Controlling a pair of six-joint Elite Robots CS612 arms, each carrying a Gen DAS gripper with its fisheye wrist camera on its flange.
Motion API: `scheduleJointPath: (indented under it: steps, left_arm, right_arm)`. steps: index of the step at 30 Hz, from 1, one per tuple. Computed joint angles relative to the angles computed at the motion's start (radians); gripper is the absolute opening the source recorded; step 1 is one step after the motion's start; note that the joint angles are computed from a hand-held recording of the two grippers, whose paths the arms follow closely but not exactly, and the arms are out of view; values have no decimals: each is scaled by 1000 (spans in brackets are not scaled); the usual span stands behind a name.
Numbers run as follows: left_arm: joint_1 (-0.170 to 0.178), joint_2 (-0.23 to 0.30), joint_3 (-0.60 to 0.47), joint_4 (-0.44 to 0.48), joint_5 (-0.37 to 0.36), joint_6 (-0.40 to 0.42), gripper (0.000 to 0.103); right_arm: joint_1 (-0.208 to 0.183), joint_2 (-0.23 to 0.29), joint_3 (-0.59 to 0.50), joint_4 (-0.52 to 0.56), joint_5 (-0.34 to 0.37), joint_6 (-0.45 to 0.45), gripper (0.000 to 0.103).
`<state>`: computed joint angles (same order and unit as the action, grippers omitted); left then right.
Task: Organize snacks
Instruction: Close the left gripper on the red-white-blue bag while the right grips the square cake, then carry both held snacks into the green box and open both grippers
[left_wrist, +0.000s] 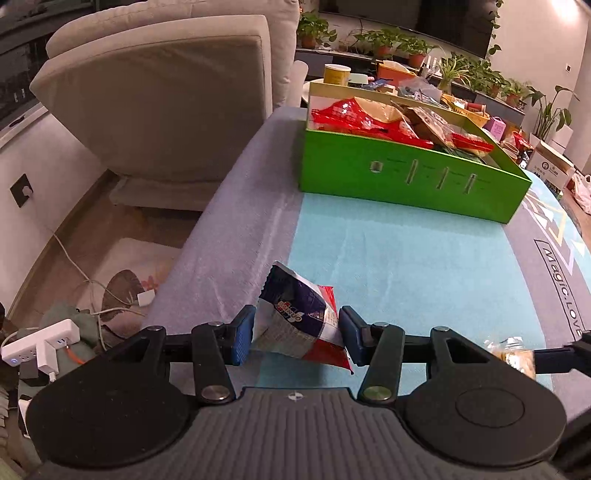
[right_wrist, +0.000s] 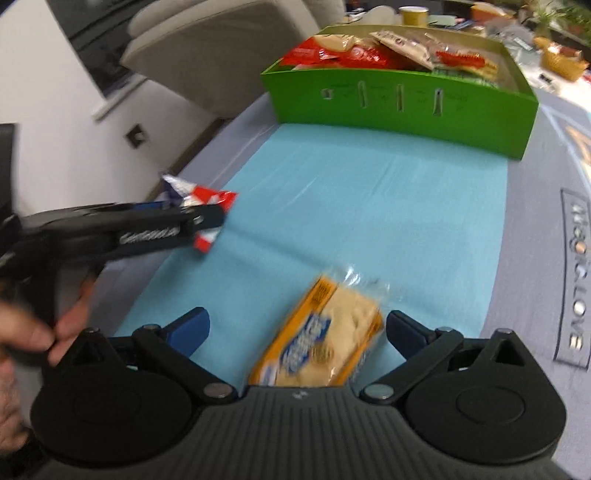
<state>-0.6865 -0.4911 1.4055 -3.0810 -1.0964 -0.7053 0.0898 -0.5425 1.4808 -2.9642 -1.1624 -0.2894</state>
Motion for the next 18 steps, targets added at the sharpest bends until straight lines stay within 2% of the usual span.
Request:
scheduleJointPath:
  steps: [1, 6, 8, 9, 10, 15, 18]
  left_arm:
    - [0, 0, 0, 1, 1, -2, 47]
    - [6, 2, -1, -3, -9, -4, 47]
    - [8, 5, -6, -6, -19, 1, 47]
    - [8, 6, -7, -7, -23, 3, 47]
    - [9, 7, -10, -8, -26, 7, 47]
    - [10, 9, -23, -19, -38, 33, 47]
    - [12, 11, -39, -35, -37, 59, 47]
  right_arm:
    - [6, 2, -3, -5, -22, -6, 89]
    - [22, 0, 17, -61, -133, -27, 71]
    - [21, -3, 27, -78, -144, -34, 65]
    - [18, -4, 33, -88, -137, -36, 57]
    - [12, -7, 39, -91, -130, -38, 55]
    - [1, -7, 33, -122, -124, -3, 54]
    - [-4, -2, 2, -152, -106, 58, 54]
